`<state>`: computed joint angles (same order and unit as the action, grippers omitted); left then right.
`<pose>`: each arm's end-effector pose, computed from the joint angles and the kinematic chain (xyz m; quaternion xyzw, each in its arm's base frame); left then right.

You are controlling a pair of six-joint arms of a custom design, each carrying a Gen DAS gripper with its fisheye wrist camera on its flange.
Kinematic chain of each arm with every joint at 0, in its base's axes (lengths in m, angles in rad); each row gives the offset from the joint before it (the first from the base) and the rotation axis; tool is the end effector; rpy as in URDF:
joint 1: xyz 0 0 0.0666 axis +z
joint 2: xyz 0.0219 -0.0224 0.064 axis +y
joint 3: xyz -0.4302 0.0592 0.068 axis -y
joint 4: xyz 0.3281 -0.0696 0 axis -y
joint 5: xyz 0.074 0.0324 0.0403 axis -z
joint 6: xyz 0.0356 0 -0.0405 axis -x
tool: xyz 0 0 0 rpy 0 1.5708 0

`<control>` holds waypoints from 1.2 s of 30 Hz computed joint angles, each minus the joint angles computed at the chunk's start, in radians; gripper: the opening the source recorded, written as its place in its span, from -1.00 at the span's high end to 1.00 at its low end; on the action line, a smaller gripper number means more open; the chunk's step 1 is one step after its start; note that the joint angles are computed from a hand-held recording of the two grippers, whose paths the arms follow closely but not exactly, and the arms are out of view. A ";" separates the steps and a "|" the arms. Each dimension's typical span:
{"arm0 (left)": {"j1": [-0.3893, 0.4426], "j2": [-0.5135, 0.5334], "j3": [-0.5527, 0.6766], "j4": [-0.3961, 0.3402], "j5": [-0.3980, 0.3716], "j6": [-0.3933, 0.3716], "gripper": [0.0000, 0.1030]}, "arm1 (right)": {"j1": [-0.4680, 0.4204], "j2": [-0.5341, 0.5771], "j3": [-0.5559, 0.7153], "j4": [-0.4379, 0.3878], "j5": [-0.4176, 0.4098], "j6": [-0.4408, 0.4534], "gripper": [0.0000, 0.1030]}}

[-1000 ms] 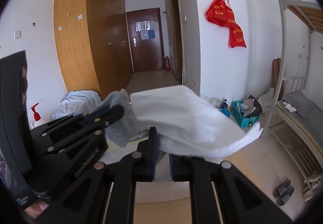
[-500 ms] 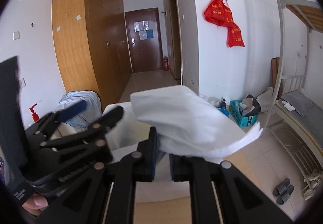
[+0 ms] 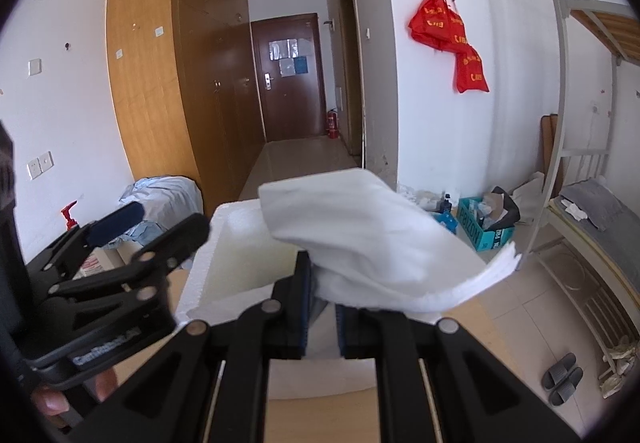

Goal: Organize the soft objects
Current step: 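Lower the paper towel into the foam box and open the right tool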

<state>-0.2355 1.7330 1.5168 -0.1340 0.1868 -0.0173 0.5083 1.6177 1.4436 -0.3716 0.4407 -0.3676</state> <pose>0.5636 -0.1424 0.4362 0.1559 0.8027 -0.1381 0.5589 0.4652 0.2413 0.4450 0.0471 0.8559 0.0304 0.5142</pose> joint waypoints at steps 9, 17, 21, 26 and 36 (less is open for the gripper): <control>0.050 -0.025 -0.033 0.013 -0.034 0.040 -0.63 | -0.004 0.031 0.043 -0.029 -0.032 0.023 0.73; 0.096 -0.037 -0.064 0.054 -0.041 0.073 -0.63 | -0.010 0.083 0.115 -0.052 -0.051 0.038 0.74; 0.113 -0.045 -0.088 0.080 -0.037 0.078 -0.63 | -0.015 0.118 0.157 -0.073 -0.049 0.032 0.74; 0.116 -0.048 -0.095 0.082 -0.041 0.073 -0.63 | -0.022 0.150 0.184 -0.085 -0.051 0.030 0.74; 0.109 -0.044 -0.091 0.078 -0.041 0.067 -0.63 | -0.028 0.168 0.207 -0.104 -0.059 0.017 0.73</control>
<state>-0.1261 1.6891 1.4253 -0.0560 0.1457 0.0493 0.4803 1.7857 1.6504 -0.4760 0.3817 -0.3505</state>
